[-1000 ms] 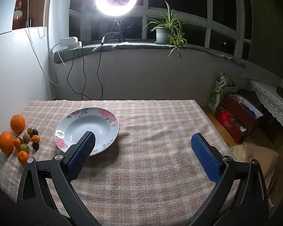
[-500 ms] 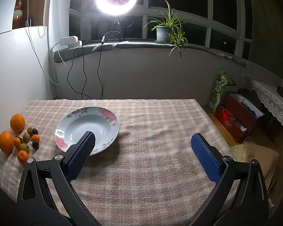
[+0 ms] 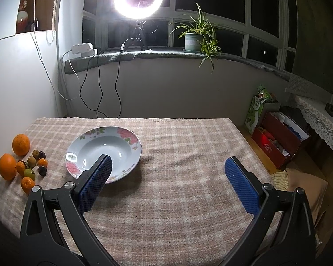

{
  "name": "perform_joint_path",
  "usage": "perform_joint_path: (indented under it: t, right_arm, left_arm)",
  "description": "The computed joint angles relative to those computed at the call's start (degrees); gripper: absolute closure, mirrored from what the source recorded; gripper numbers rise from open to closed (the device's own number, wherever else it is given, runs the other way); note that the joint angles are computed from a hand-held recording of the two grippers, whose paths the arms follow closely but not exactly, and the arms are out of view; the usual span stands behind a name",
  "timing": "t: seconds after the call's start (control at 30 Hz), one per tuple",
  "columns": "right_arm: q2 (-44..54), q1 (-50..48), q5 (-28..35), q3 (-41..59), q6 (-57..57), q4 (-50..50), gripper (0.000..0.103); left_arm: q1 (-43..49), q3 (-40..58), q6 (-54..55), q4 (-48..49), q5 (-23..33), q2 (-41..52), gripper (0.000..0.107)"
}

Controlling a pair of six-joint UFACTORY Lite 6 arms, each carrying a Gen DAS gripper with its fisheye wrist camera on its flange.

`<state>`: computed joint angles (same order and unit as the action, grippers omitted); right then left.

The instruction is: Organize fruits

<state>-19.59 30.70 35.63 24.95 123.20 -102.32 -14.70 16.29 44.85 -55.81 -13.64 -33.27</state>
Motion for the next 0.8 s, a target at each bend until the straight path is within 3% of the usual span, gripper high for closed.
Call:
perform_joint_path:
  t: [0.8]
  right_arm:
    - [0.49,0.38,0.1,0.27,0.11,0.14,0.0]
  left_arm:
    - [0.12,-0.14,-0.89,0.81,0.07,-0.05,0.025]
